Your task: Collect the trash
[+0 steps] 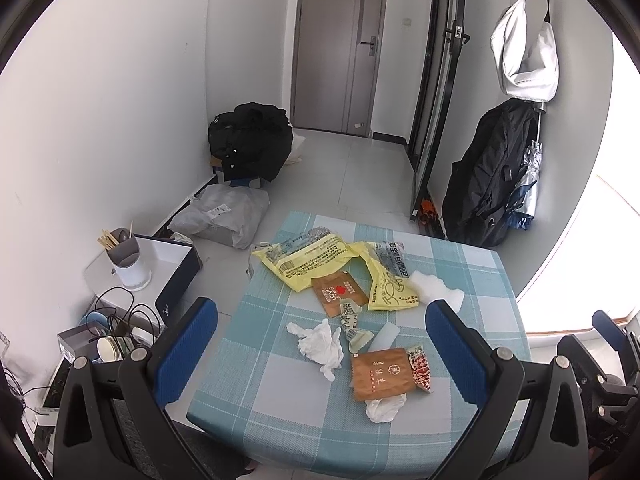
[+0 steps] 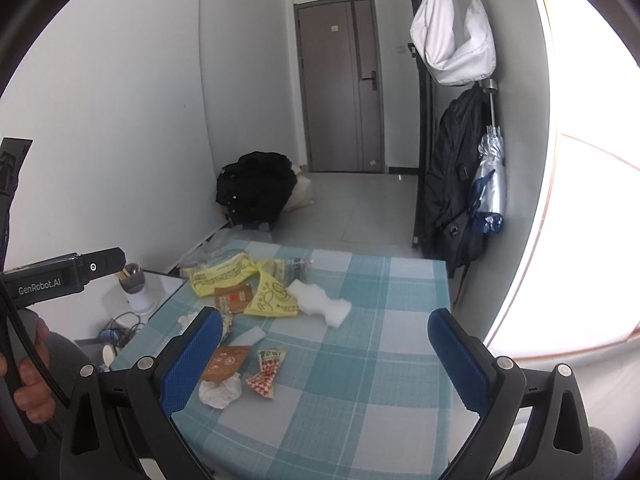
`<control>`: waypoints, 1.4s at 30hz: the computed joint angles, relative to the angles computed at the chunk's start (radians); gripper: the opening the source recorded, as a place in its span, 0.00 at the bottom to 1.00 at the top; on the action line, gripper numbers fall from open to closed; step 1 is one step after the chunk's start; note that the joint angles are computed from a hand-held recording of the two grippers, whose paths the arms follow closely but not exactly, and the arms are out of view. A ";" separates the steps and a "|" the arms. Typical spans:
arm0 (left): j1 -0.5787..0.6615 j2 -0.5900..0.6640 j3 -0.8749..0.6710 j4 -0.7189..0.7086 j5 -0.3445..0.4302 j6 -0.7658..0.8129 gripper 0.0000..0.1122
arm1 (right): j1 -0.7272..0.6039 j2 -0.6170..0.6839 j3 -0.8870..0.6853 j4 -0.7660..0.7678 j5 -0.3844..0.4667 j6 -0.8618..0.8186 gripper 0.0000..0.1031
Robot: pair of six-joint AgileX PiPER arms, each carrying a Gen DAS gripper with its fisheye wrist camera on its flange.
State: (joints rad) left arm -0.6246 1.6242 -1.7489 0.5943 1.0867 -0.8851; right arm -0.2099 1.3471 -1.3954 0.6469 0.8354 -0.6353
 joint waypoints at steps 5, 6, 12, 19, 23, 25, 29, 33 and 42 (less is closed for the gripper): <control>0.010 -0.002 0.011 -0.018 -0.009 0.015 0.91 | -0.002 0.023 -0.016 0.012 0.023 -0.006 1.00; 0.014 -0.004 0.014 -0.025 -0.014 0.014 0.91 | -0.005 0.026 -0.019 0.016 0.028 -0.006 1.00; 0.040 0.004 0.012 -0.065 -0.021 0.040 0.91 | -0.007 0.031 -0.016 0.019 0.026 -0.007 1.00; 0.100 0.023 -0.008 -0.139 -0.038 0.144 0.91 | -0.017 0.062 -0.039 0.051 0.083 -0.029 1.00; 0.175 0.051 -0.039 -0.256 -0.042 0.255 0.91 | -0.025 0.081 -0.050 0.065 0.111 -0.034 1.00; 0.223 0.075 -0.058 -0.356 -0.040 0.339 0.91 | -0.022 0.090 -0.053 0.061 0.110 -0.028 1.00; 0.291 0.122 -0.086 -0.496 -0.012 0.487 0.91 | -0.003 0.117 -0.068 0.026 0.114 -0.004 1.00; 0.324 0.179 -0.121 -0.536 0.042 0.588 0.91 | 0.013 0.148 -0.084 0.014 0.126 0.001 1.00; 0.342 0.250 -0.129 -0.560 0.082 0.725 0.91 | 0.061 0.239 -0.115 -0.031 0.128 0.039 1.00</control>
